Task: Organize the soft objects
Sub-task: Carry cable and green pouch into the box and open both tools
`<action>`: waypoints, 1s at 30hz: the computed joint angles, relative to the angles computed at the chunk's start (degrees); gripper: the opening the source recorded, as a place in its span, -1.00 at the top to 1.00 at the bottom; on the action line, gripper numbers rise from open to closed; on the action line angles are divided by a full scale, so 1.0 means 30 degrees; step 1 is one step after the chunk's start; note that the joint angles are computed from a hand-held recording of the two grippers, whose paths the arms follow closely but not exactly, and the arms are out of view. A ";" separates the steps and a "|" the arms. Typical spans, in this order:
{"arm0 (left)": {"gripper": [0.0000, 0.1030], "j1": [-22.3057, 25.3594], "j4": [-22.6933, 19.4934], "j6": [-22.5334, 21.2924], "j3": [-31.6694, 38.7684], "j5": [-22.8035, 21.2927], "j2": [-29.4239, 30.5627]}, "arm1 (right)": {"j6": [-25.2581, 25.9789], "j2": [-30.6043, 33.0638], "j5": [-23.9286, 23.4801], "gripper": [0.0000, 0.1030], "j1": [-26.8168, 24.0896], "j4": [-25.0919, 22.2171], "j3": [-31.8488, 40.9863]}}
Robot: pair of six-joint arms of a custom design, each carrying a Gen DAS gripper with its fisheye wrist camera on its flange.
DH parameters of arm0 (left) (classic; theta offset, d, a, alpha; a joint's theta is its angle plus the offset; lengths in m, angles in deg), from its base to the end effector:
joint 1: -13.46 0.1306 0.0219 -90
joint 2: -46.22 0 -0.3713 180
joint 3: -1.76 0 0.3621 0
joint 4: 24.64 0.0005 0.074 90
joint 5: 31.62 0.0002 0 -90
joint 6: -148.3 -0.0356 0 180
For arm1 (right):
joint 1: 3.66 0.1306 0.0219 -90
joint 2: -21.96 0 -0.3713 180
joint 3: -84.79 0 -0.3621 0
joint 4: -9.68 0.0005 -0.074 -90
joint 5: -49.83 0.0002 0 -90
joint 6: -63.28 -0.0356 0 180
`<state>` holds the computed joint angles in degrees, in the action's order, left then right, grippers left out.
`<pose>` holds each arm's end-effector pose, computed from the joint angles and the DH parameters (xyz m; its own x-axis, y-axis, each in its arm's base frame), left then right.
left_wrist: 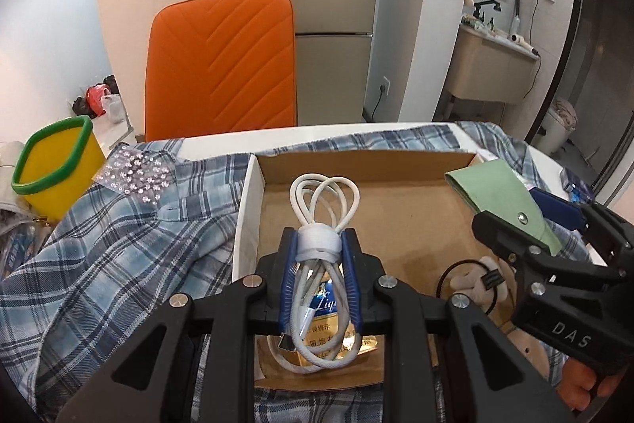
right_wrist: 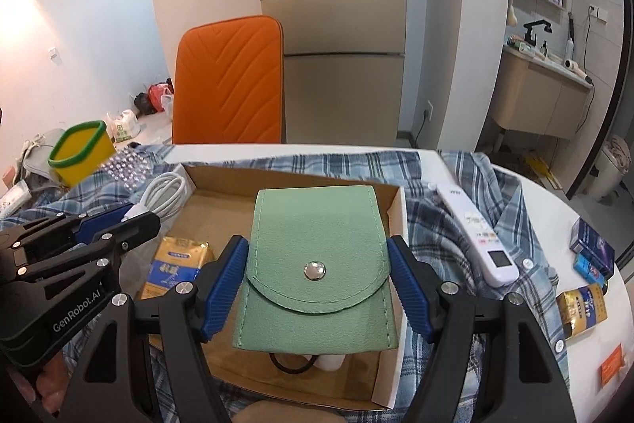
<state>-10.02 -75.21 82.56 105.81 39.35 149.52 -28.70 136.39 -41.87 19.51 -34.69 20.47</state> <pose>0.4985 -0.2044 0.4143 -0.7144 -0.1132 -0.6906 -0.1204 0.9920 -0.0380 0.5673 0.2434 0.4015 -0.6423 -0.2373 -0.7288 -0.3912 0.9192 0.0455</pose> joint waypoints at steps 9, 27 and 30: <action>-0.11 -0.0155 0.0790 -0.0346 -0.0362 -0.1011 -0.0240 | -0.0037 0.0194 0.0174 -0.44 -0.0026 -0.0163 0.0026; -0.25 -0.0882 0.2437 -0.1148 -0.0879 -0.3185 -0.2037 | -0.0356 -0.1544 -0.0014 -0.60 -0.0174 0.1751 -0.1339; -0.25 -0.1200 0.3022 -0.1407 -0.1175 -0.3414 -0.2848 | -0.0407 -0.2165 -0.0083 -0.60 -0.0175 0.2198 -0.1699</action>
<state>-13.62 -66.15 78.34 102.29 29.11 140.97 -29.92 129.89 -42.12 18.99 -28.10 15.38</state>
